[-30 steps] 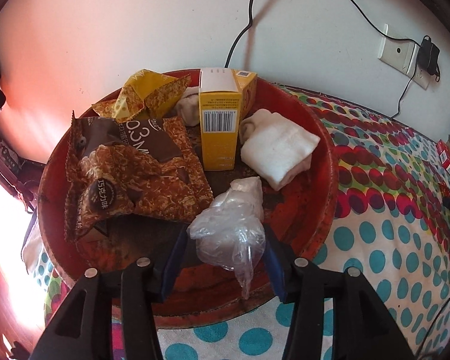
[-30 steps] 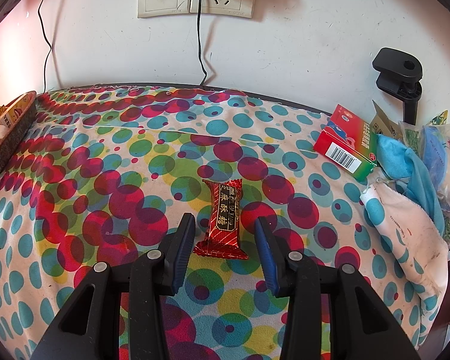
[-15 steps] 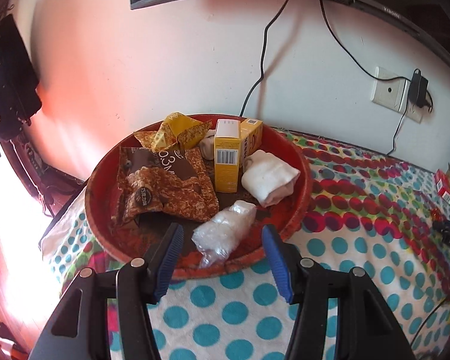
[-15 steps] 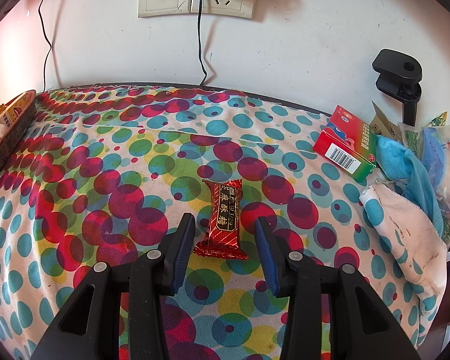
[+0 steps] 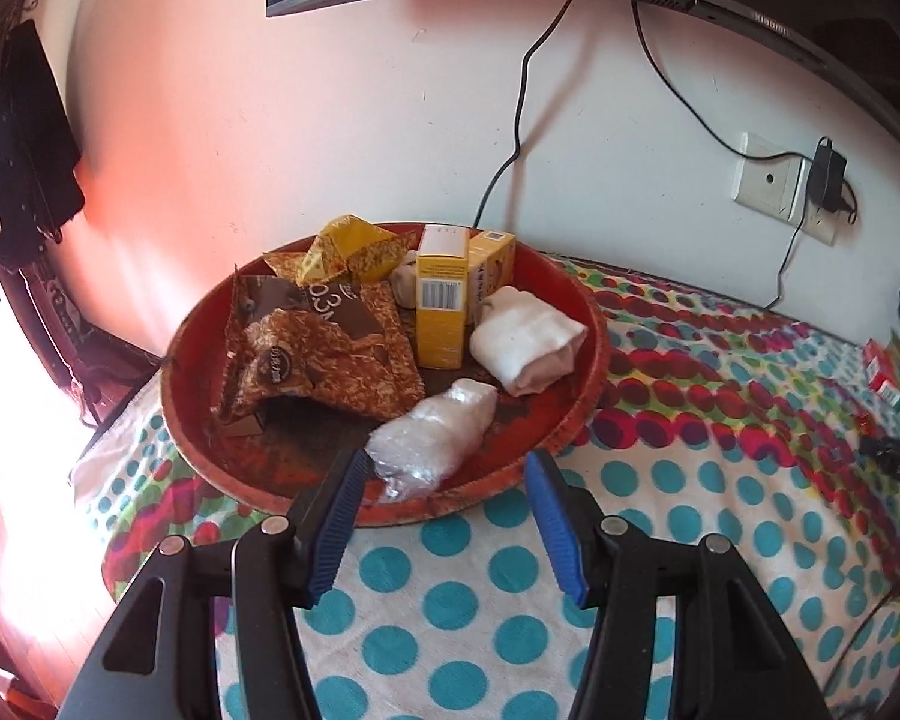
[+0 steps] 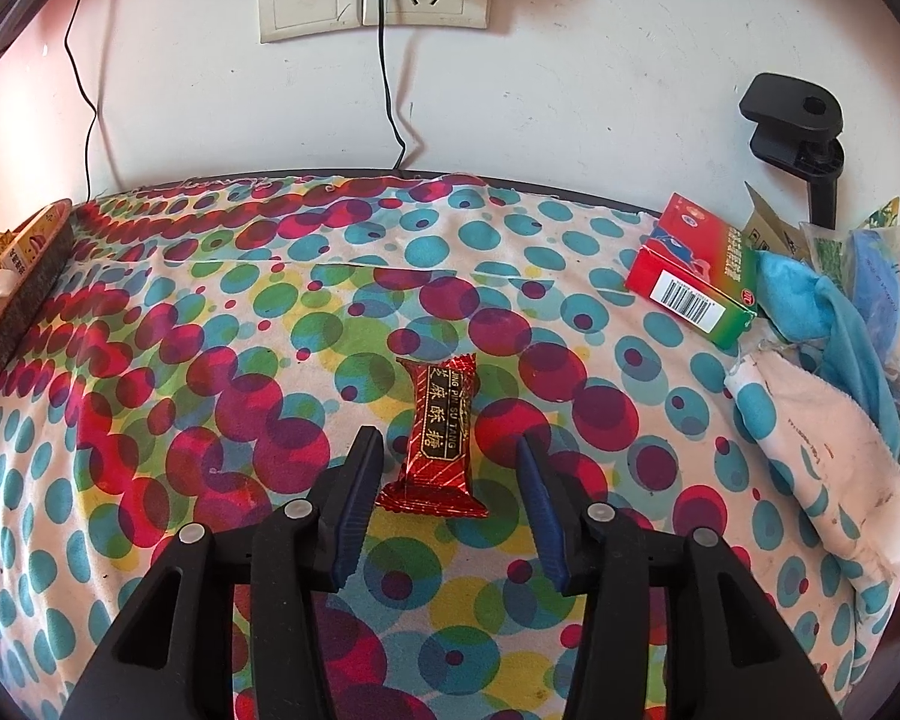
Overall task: Organize objects
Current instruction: 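Lower the plastic bag onto the tray and open the left tool, then grasp the red candy bar with the right tool and lift it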
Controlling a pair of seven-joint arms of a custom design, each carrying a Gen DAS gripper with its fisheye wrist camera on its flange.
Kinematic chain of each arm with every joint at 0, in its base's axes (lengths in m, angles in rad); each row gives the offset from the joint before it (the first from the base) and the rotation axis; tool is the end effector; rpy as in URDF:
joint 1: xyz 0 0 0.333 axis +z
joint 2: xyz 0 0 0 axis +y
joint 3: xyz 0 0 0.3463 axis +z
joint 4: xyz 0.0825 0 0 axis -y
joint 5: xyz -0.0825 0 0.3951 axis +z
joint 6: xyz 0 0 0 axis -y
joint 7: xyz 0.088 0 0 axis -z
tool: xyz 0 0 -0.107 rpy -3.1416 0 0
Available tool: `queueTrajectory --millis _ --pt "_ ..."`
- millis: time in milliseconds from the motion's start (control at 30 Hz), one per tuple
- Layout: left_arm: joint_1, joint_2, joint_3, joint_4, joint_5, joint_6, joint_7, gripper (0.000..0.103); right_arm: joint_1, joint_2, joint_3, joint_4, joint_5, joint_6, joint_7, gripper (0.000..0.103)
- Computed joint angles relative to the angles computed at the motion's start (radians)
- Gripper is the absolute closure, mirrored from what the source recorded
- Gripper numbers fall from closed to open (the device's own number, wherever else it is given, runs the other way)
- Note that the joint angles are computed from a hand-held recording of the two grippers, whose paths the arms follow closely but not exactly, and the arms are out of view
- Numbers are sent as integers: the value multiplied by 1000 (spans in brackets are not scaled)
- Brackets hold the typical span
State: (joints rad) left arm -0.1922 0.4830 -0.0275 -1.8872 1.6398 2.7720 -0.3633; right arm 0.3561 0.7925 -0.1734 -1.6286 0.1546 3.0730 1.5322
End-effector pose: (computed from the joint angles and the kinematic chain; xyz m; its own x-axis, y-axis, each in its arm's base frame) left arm 0.6332 -0.1844 0.2799 0.2439 -0.9695 -0.0253 -0.6407 -0.1414 -0.7547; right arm 0.7465 0.1544 0.2505 0.1482 -0.9880 0.0436 -0.7732 -0.1432 -0.6178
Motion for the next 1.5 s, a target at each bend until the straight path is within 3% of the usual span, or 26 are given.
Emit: queueTrajectory --millis 133,167,233,300,367,467,733,1033,1267,1333,1367,1433,1500 --pt "5 10 5 5 -20 7 23 47 16 1 -19 0 -1 -3 14 56" --pt "5 11 7 6 -12 14 15 47 21 1 -25 -1 -10 -1 19 64" --pt "-3 10 9 5 -7 -5 18 47 -17 -5 26 -3 -8 6 -22 73" --pt "-4 11 9 5 -13 -13 29 47 21 -3 -16 -7 -17 11 -16 75" --pt "-4 13 9 6 -22 -18 35 47 47 1 -45 -7 -23 13 -8 75" --pt "-5 15 11 7 -35 -16 47 47 29 1 -26 -3 -18 11 -17 75" --pt "-20 21 17 10 -51 -36 83 47 54 8 -61 -1 -26 10 -9 76" --pt "-8 18 24 6 -38 2 47 47 168 40 -219 69 -167 -124 96 77" --pt "21 6 25 -8 -17 35 -32 47 173 4 -198 68 -246 -107 137 78" --pt "28 2 23 -12 -12 33 -44 47 204 -3 -209 58 -267 -100 156 78" --pt "32 2 22 -13 -19 32 -40 47 211 -5 -209 57 -277 -96 158 80" --pt "38 0 23 -18 -23 31 -53 47 226 -18 -202 46 -285 -100 169 103" --pt "45 -3 23 -21 -17 39 -75 47 214 -46 -158 28 -276 -106 167 103"
